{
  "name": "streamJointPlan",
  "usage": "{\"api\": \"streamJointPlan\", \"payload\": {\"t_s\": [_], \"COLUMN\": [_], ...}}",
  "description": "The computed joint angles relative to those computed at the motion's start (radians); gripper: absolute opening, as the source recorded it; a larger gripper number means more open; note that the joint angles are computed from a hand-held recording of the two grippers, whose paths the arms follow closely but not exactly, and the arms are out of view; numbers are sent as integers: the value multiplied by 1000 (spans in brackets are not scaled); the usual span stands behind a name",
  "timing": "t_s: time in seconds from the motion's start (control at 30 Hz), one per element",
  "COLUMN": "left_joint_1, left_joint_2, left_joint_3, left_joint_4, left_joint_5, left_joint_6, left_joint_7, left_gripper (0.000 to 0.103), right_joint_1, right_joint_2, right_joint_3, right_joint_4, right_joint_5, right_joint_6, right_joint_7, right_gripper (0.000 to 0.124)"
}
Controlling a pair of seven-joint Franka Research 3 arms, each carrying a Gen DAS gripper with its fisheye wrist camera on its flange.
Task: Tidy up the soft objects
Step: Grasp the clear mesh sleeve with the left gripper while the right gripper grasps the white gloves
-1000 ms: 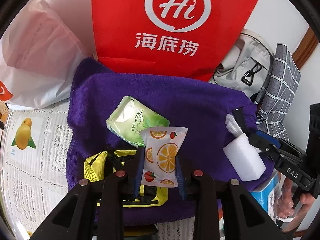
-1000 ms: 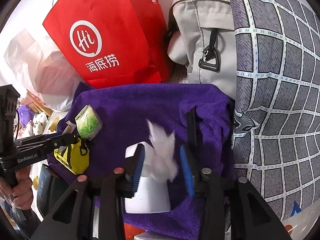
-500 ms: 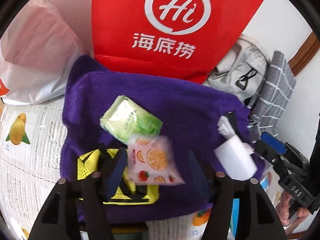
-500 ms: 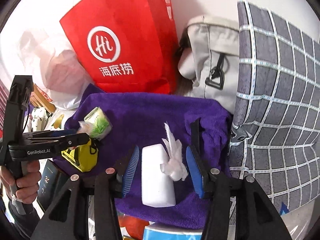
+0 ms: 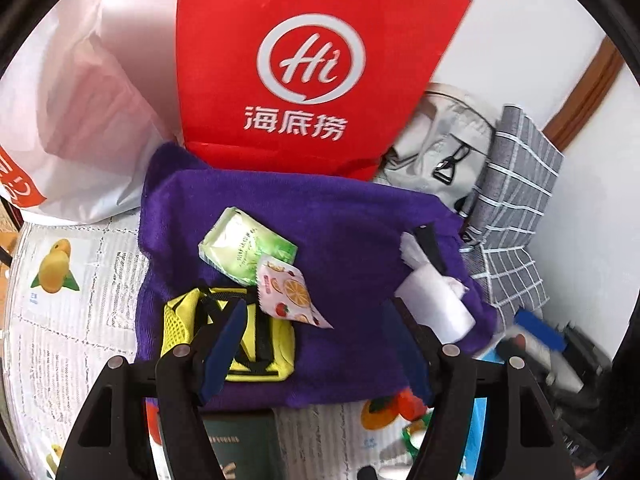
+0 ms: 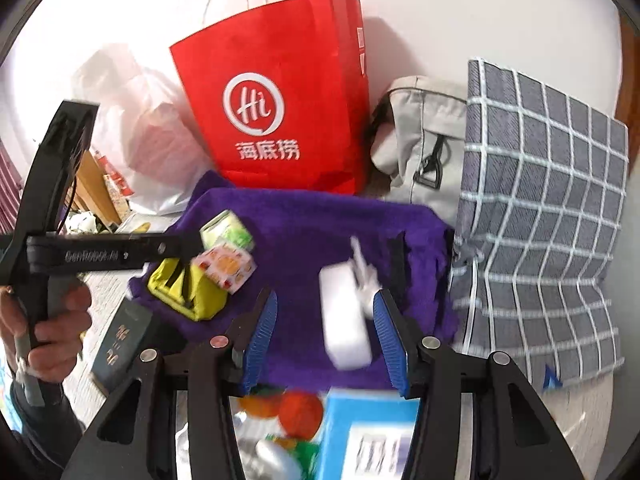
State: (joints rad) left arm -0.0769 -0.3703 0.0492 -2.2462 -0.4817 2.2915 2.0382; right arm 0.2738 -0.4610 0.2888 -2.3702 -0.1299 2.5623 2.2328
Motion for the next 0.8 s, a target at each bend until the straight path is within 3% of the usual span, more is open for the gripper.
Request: {"api": "streamJointPlan", "payload": {"t_s": [0.13,0.23,0.43,0.57,0.67,0.7,0.77,0.8], "left_joint_1": [-7,-18,-17,-7,0,3,8,11], "left_joint_2": [-77,-140,-284,-384,-453,-472,-502,-519], "left_joint_3": [1,20,59,88,109,115,129,136], "left_joint_4": [-54,-94,-195,-260,-302,-313,-331,-340], "left_joint_5": [13,29,78,121,150,158,169,173], "left_joint_6": [10,-25,-40,-67,-88,-97,-114,-125], "left_joint_7": [2,18,30,35,39,39,35,32], "left_gripper": [69,69,69,69,69,69,69,69], "right_joint_1": [41,80,153,142,113,112,134,146], "right_joint_2": [-64,-106,-118,-96,-44,-28,-10,-7], "right_joint_3": [14,25,56,102,168,177,169,158], "right_joint_4": [-54,-95,-141,-122,-63,-47,-36,-35], "right_joint_5": [45,85,161,128,14,-20,-49,-56], "right_joint_6": [-41,-71,-65,-107,-214,-243,-270,-271], "right_joint_7": [26,32,43,112,181,201,213,219], "right_gripper": [50,50,50,50,49,46,24,21]}}
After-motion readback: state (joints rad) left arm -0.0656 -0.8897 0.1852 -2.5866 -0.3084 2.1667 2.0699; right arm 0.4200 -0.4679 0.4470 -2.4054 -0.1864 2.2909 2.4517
